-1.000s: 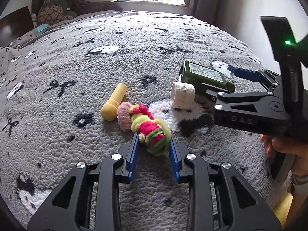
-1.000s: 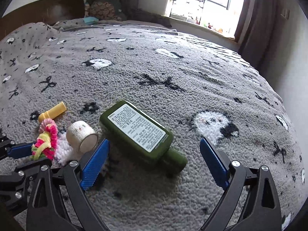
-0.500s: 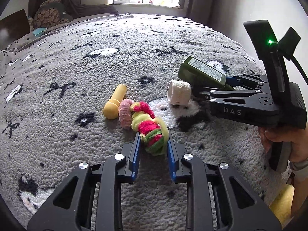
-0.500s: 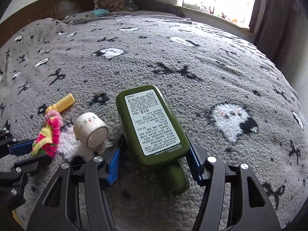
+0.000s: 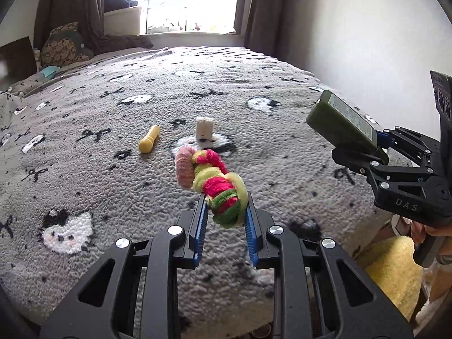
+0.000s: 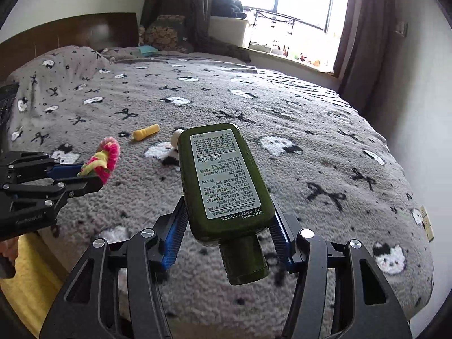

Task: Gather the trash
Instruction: 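Carry the fuzzy toy and dark green bottle down over the bin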

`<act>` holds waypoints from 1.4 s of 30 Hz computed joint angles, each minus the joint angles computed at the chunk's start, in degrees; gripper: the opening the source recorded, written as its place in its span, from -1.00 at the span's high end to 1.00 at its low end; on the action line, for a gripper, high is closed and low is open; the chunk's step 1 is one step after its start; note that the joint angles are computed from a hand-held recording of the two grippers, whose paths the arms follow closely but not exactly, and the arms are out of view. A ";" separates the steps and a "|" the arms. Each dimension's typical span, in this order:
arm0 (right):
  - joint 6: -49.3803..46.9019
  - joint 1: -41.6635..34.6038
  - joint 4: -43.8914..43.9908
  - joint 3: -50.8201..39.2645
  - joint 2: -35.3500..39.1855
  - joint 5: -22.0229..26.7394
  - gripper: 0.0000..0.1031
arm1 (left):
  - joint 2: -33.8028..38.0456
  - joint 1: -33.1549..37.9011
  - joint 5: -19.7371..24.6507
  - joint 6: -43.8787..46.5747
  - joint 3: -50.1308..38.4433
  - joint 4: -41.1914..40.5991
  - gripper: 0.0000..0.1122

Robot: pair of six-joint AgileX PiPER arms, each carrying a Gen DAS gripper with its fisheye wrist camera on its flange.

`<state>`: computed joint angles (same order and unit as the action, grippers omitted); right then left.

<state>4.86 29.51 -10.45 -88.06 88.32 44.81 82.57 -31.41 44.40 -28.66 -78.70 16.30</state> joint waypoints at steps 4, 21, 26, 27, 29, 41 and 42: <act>4.70 1.39 -3.08 10.95 -10.89 -1.79 -0.08 | -5.19 -8.30 2.55 -8.47 3.47 8.19 0.59; 22.29 15.55 -12.16 30.66 -32.38 6.72 -0.08 | -16.21 -39.42 20.03 -39.29 15.91 27.71 0.59; 21.07 17.13 -6.42 34.61 -29.11 3.26 -0.07 | -17.98 -40.00 17.92 -43.82 22.92 24.12 0.59; 20.88 17.60 -5.37 35.23 -28.51 2.81 -0.07 | -18.09 -39.35 16.71 -44.01 24.41 22.89 0.59; 21.23 18.85 -4.29 36.84 -27.01 1.86 -0.07 | -18.01 -37.82 13.99 -43.85 27.21 20.36 0.59; 11.31 14.27 11.74 44.07 -16.74 -4.17 -0.07 | -14.09 -25.52 -3.06 -35.44 39.90 5.19 0.59; 10.46 13.90 12.92 44.36 -16.09 -4.42 -0.07 | -13.44 -24.45 -4.38 -33.90 40.64 3.41 0.59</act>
<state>15.32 43.41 2.47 -43.70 72.23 40.39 69.14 -55.86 40.03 -62.56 -38.07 19.71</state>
